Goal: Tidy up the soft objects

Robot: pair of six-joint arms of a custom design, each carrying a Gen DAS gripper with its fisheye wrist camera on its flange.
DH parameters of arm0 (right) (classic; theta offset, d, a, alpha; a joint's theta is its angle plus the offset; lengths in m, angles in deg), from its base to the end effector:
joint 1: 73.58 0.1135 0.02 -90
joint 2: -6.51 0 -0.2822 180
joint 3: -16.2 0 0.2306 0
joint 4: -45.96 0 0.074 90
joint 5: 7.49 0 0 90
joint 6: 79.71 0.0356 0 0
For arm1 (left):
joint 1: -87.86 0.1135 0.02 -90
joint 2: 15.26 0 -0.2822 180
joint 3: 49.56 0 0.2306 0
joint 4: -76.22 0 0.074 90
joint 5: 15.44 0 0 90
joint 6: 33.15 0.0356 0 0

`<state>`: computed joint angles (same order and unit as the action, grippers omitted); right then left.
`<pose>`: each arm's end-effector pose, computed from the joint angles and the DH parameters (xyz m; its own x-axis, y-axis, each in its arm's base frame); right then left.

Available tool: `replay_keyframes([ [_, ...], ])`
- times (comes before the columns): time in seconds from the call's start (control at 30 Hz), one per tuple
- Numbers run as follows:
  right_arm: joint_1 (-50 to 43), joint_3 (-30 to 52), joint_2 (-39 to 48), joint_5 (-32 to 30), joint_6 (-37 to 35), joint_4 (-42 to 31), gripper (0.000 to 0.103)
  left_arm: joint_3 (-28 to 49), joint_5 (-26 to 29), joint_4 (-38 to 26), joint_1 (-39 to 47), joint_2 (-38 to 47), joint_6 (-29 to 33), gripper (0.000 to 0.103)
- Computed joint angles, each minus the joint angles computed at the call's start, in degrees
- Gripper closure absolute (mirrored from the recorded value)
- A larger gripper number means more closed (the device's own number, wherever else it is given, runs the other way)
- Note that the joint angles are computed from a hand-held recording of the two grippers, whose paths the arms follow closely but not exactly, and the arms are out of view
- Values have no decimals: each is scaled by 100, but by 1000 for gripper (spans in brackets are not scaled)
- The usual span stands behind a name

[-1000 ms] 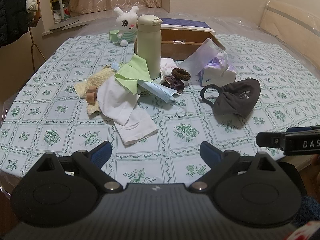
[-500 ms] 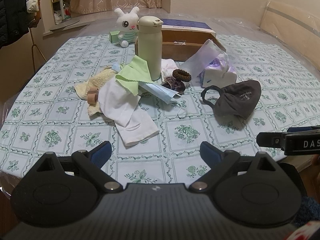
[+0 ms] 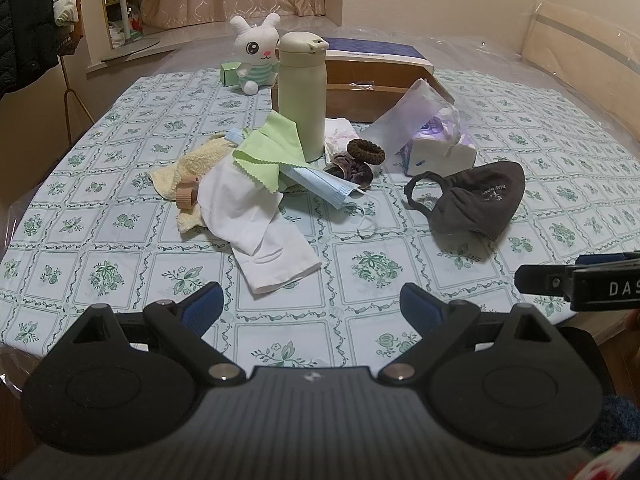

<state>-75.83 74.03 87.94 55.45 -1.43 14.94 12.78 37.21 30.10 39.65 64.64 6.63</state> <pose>0.2509 0.0063 0.2140 -0.7514 -0.1515 -0.6423 -0.3890 0.8879 0.2456 0.1732 -0.1614 0.2301 -0.6999 -0.1336 -0.7016 -0.1945 0.9809 0.0072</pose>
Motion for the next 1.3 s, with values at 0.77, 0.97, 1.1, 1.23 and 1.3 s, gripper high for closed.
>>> replay_keyframes([
  [0.77, -350, -44, 468, -536, 230, 945, 1, -316, 178, 251, 671, -335, 432, 9],
  [0.97, -438, 177, 911, -585, 398, 1299, 3, -457, 180, 497, 887, -328, 562, 13],
  [1.1, -439, 431, 1340, -582, 543, 1480, 9, -560, 161, 699, 1079, -306, 728, 13],
  [1.23, -404, 564, 1601, -558, 646, 1669, 10, -627, 258, 909, 1298, -260, 895, 16],
  [1.3, -369, 630, 1723, -541, 690, 1769, 10, -671, 331, 1035, 1431, -225, 994, 17],
])
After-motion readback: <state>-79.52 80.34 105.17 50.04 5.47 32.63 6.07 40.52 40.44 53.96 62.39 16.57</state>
